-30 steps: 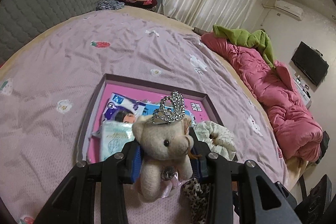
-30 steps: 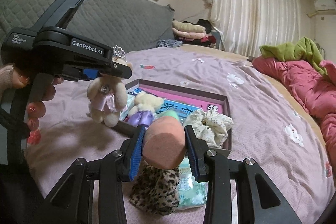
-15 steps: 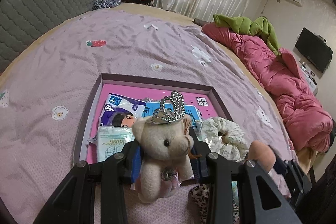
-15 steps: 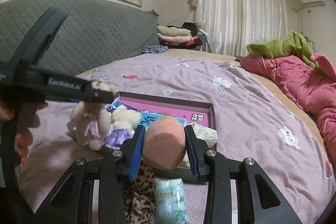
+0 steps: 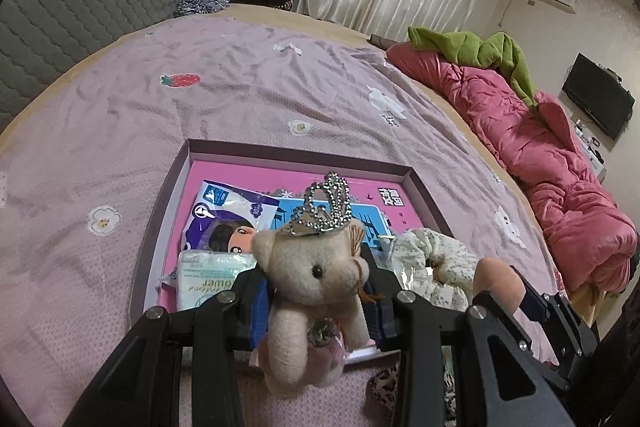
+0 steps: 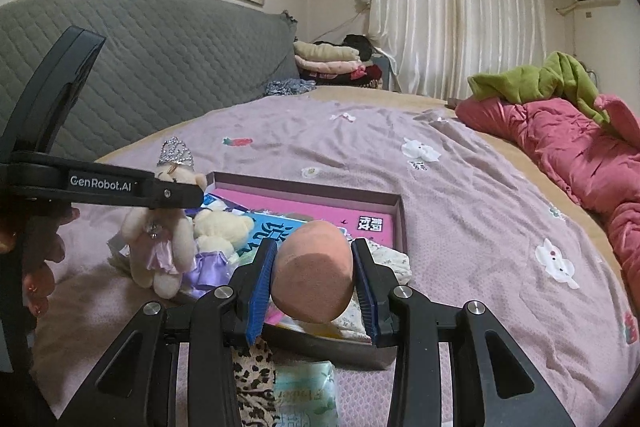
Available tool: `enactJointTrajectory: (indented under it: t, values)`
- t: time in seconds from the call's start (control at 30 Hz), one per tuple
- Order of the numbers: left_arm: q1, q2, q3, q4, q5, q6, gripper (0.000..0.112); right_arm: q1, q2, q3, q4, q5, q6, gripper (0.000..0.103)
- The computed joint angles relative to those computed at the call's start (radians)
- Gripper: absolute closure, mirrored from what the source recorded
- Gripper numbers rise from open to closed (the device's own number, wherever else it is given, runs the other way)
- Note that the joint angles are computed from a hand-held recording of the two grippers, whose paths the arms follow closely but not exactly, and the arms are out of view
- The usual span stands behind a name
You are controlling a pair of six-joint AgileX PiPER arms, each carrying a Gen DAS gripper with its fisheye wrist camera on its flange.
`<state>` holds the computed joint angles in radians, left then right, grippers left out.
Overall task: Organize soft objects
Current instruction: 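Lift the teddy bear and peach sponge and carry them over the tray, then lower the teddy bear into the tray and open the left tool while the right releases the sponge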
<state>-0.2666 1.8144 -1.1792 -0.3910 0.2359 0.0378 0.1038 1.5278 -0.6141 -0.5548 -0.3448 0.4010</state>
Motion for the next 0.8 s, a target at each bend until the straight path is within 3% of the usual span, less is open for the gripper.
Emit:
enactJointTrajectory:
  t: [0.47, 0.8]
  values:
    - [0.038, 0.116, -0.111, -0.035, 0.006, 0.028, 0.074, 0.013, 0.116, -0.078, -0.016, 0.038, 0.002, 0.064]
    - [0.022, 0.157, -0.14, 0.12, 0.033, -0.105, 0.073, 0.026, 0.184, -0.123, -0.066, 0.095, 0.043, 0.064]
